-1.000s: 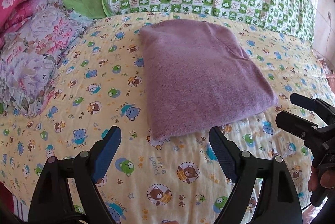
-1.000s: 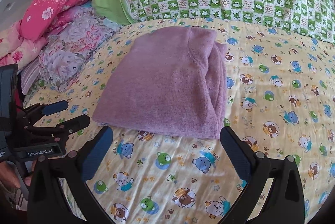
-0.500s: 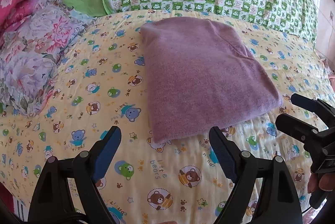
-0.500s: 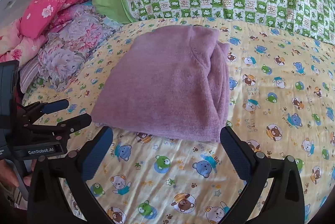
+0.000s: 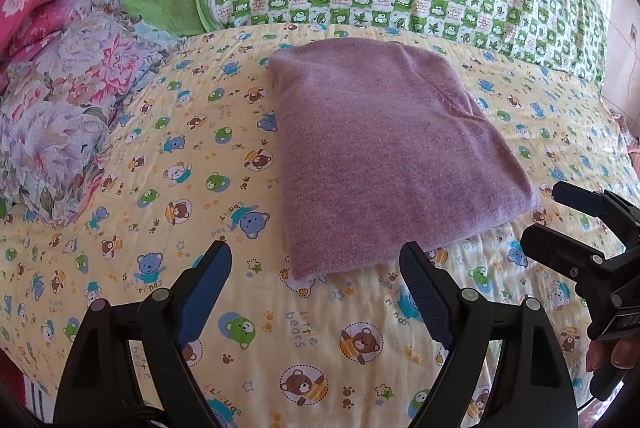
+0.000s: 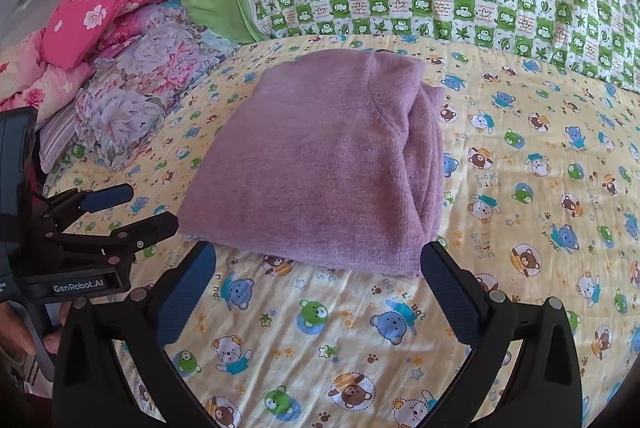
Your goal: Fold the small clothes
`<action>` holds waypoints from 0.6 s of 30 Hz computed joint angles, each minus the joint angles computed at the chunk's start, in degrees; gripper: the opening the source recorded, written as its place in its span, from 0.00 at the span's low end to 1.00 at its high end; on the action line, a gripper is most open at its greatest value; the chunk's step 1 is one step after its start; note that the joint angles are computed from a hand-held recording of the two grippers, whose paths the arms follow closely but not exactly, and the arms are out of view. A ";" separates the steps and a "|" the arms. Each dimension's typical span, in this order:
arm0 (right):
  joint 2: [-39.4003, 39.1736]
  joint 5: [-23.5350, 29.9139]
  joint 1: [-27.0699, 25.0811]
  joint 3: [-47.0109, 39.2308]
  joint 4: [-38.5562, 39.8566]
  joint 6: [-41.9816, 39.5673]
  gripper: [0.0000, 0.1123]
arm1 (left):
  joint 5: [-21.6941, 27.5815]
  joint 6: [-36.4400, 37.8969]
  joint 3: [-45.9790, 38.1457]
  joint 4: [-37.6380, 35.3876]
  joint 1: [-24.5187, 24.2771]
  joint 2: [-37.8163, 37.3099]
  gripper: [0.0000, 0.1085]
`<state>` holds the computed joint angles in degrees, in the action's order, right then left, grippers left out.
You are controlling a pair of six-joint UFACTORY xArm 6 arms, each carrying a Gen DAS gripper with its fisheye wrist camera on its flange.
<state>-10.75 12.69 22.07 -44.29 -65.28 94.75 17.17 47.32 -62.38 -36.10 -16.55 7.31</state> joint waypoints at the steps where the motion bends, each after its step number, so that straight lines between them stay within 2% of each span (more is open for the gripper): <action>1: -0.01 0.56 0.23 -0.16 -0.57 1.10 0.91 | 0.13 -0.11 -0.10 0.11 0.09 0.09 0.80; 18: 0.07 0.26 0.10 -0.63 -0.79 1.28 0.91 | 0.62 0.74 -0.10 -0.63 0.04 -0.22 0.80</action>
